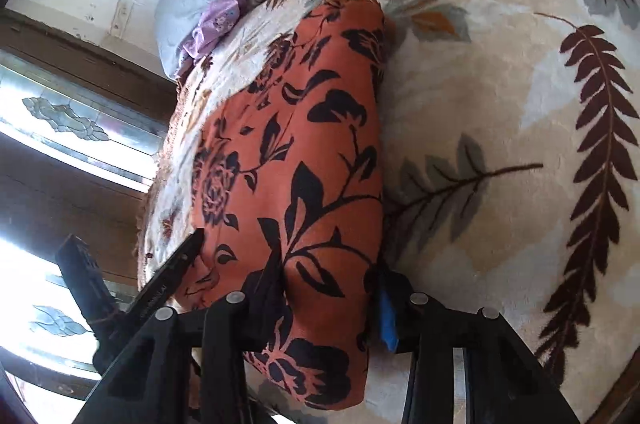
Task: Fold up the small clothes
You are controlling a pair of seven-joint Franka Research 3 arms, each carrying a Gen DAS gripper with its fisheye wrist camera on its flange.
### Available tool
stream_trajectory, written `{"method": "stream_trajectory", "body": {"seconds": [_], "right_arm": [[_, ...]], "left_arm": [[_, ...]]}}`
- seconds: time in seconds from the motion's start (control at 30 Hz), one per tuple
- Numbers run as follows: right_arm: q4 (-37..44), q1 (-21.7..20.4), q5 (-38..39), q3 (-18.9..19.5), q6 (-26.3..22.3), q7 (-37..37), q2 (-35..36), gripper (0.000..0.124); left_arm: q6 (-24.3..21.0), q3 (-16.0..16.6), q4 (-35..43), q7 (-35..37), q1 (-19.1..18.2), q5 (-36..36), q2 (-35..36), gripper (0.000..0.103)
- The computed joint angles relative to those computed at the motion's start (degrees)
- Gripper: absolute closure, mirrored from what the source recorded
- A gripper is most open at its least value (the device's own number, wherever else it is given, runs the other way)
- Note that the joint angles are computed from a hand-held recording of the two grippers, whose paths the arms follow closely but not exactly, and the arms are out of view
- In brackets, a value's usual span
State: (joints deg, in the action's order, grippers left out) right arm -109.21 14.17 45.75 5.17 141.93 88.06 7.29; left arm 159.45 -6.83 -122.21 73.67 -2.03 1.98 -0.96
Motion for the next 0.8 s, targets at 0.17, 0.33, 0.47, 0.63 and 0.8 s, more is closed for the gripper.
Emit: {"method": "stream_trajectory", "body": {"seconds": [0.17,0.33,0.47,0.63,0.8], "right_arm": [[-3.4,-0.8,10.0,0.1,0.1,-3.6,-4.1,0.050],[-4.9,0.6,7.3,-0.6,-2.3,-2.9,-4.8,0.050],[-4.9,1.5,4.0,-0.3,0.0,-1.1,-4.2,0.074],[-5.4,1.4,8.9,-0.1,0.7,-3.7,-4.1,0.065],[-5.2,0.7,11.2,-0.9,-1.5,-4.1,-5.5,0.055]], "left_arm": [[0.8,0.0,-0.6,-0.2,0.0,0.8,-0.3,0.073],[0.6,0.0,-0.4,-0.7,0.0,1.0,-0.2,0.073],[3.0,0.0,-2.0,-2.2,0.1,1.7,-1.9,0.073],[12.9,0.0,-6.8,-1.1,-1.0,5.3,-5.8,0.061],[1.9,-0.7,-1.7,-4.4,-0.4,10.5,-1.8,0.058]]}}
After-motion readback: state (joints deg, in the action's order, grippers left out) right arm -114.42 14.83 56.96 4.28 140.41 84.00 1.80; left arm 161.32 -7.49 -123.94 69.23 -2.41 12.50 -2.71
